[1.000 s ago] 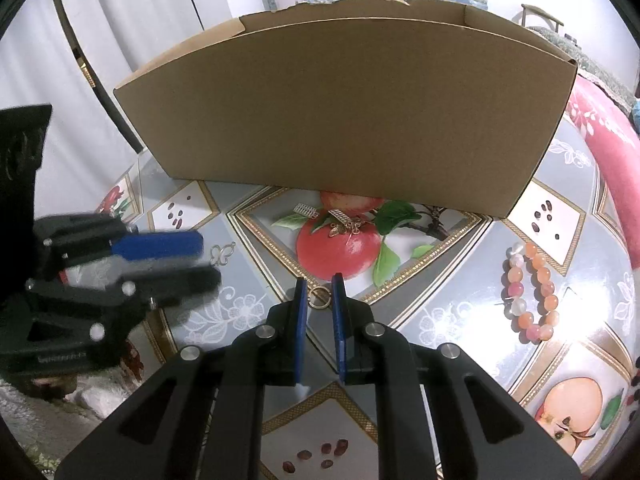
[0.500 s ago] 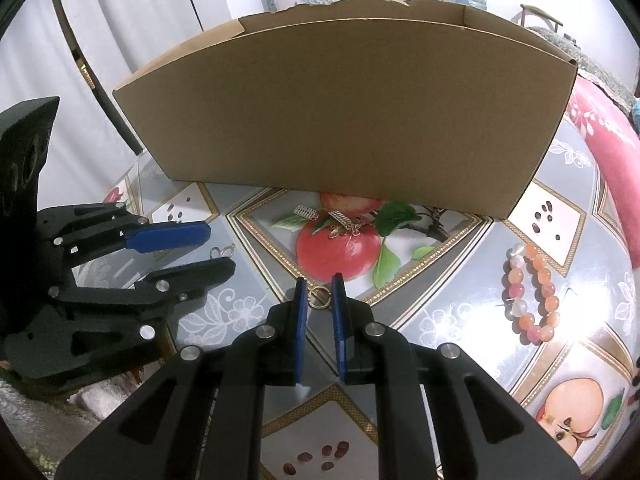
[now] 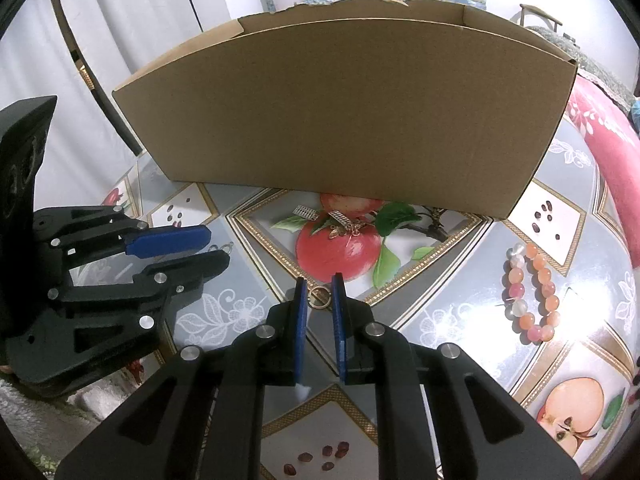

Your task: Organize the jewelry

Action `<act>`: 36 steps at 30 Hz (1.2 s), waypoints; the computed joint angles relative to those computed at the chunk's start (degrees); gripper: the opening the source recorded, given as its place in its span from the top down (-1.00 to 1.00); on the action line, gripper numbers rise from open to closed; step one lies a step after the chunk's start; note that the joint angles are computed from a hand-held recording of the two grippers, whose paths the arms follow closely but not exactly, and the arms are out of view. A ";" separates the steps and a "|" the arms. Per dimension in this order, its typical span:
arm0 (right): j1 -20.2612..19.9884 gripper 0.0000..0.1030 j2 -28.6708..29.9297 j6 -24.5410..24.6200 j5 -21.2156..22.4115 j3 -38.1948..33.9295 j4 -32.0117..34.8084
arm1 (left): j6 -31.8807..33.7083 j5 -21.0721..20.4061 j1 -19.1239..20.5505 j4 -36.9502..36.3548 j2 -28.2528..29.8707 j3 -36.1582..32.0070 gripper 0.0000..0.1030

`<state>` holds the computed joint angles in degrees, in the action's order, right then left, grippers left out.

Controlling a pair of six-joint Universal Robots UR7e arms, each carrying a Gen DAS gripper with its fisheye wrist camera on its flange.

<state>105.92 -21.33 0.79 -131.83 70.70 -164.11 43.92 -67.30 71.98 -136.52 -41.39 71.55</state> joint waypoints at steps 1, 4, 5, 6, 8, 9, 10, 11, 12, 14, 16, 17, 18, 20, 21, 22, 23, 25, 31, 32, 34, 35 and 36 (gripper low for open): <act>0.00 0.76 0.00 -0.05 -0.02 -0.02 0.05 | -0.08 -0.05 0.00 0.18 -0.03 -0.01 0.59; 0.00 0.76 0.00 -0.03 -0.04 -0.11 0.13 | 0.36 -0.13 -0.03 0.54 0.01 -0.09 0.59; 0.00 0.76 0.00 -0.04 -0.04 -0.14 0.18 | 0.52 -0.14 -0.04 0.49 0.00 -0.02 0.59; 0.00 0.76 0.02 -0.04 -0.04 -0.13 0.14 | 0.68 -0.16 -0.03 0.57 -0.03 0.00 0.59; -0.01 0.76 0.02 -0.04 -0.04 -0.14 0.12 | 1.03 -0.18 -0.03 0.52 -0.08 0.08 0.59; 0.00 0.76 0.02 -0.03 -0.06 -0.17 0.17 | 1.13 -0.27 0.01 0.62 -0.07 0.00 0.59; -0.02 0.76 0.02 -0.05 -0.01 -0.11 0.10 | 1.22 -0.40 0.03 0.66 -0.07 -0.01 0.60; -0.02 0.76 -0.01 -0.08 -0.01 -0.09 0.08 | 1.39 -0.60 0.05 0.68 -0.12 0.06 0.62; -0.02 0.76 -0.02 -0.10 0.01 -0.09 0.07 | 1.78 -0.78 0.07 0.52 -0.20 0.24 0.65; -0.03 0.76 0.01 -0.11 0.03 -0.09 0.07 | 2.62 -0.94 0.04 0.11 -0.36 0.70 0.71; -0.03 0.76 0.01 -0.11 0.03 -0.09 0.07 | 3.11 -0.82 -0.03 -0.53 -0.47 1.13 0.71; -0.03 0.76 0.01 -0.11 0.03 -0.09 0.07 | 3.04 -0.94 0.00 -0.49 -0.48 1.12 0.71; -0.04 0.76 -0.03 -0.22 0.02 -0.05 0.01 | 2.92 -1.08 0.04 -0.38 -0.47 1.04 0.71; -0.04 0.76 -0.02 -0.14 0.07 -0.03 -0.04 | 3.00 -1.14 0.05 -0.62 -0.50 1.17 0.71; -0.03 0.76 0.01 -0.14 0.04 -0.03 -0.03 | 3.37 -1.06 0.05 -1.13 -0.55 1.45 0.72; -0.03 0.76 0.01 -0.14 0.04 -0.03 -0.03 | 3.74 -1.03 0.05 -1.38 -0.59 1.53 0.76; -0.03 0.76 -0.01 -0.17 0.01 -0.03 0.00 | 4.32 -1.19 0.04 -1.64 -0.69 1.78 0.89; -0.03 0.76 0.02 -0.17 -0.01 -0.08 -0.02 | 5.25 -1.03 -0.07 -2.56 -0.89 2.47 0.96; -0.05 0.76 0.04 -0.20 -0.01 -0.12 -0.03 | 4.37 -1.10 -0.02 -1.25 -0.77 1.67 0.96; -0.06 0.76 0.03 -0.21 0.02 -0.11 -0.04 | 4.00 -1.49 0.06 -0.84 -0.80 1.37 0.96; -0.04 0.76 0.03 -0.14 0.02 -0.11 0.01 | 4.02 -2.39 0.15 -1.21 -1.09 1.42 0.93; -0.03 0.76 0.04 -0.15 0.00 -0.08 -0.01 | 4.21 -2.79 0.17 -1.32 -1.24 1.43 0.88; -0.05 0.76 0.02 -0.17 0.00 -0.13 0.08 | 4.49 -3.02 0.14 -1.62 -1.35 1.45 0.70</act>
